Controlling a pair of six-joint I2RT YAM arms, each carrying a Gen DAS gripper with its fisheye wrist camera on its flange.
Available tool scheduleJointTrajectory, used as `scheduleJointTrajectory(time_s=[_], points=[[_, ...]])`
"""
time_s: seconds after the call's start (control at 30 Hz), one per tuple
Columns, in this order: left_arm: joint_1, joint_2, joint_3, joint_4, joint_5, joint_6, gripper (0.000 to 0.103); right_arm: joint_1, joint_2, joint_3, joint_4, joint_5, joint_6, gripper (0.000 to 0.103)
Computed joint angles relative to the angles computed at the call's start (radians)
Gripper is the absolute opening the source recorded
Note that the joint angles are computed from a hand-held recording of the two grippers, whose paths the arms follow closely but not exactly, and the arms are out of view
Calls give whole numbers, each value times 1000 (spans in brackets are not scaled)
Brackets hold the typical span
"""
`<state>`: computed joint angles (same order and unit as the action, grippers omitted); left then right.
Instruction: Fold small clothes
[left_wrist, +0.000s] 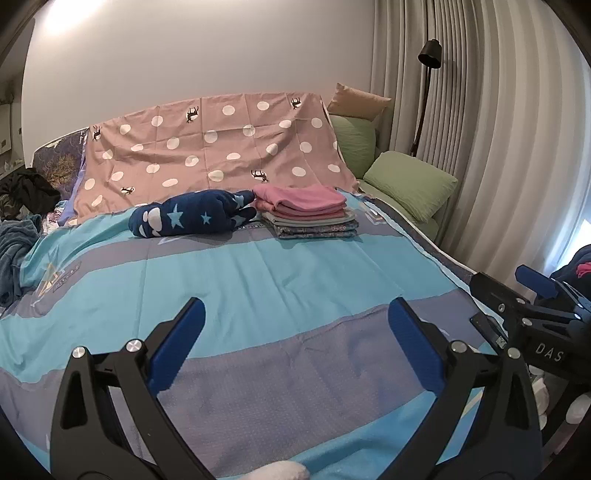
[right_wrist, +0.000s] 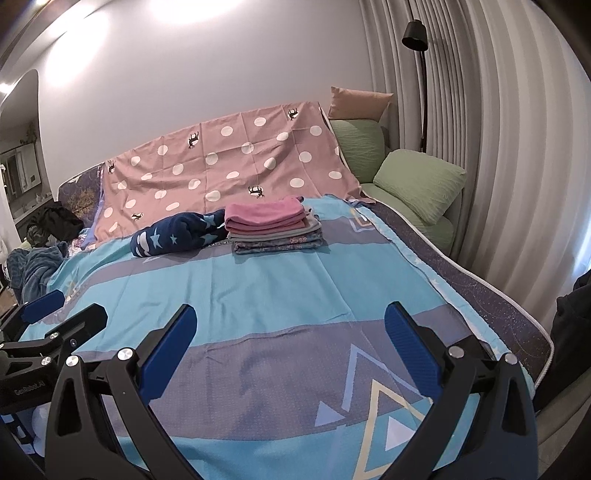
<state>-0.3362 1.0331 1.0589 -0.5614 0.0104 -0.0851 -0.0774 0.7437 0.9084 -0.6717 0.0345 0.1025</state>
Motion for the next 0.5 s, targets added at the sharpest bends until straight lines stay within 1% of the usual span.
scheduleJointTrajectory(time_s=[0.23,0.5], points=[[-6,14,-4,10,-7,3,101,-13,26,-1,7,-15,-3,102],[-4,25,-9,15,-5,3,101,-7,45,3,10,-3,-2,102]])
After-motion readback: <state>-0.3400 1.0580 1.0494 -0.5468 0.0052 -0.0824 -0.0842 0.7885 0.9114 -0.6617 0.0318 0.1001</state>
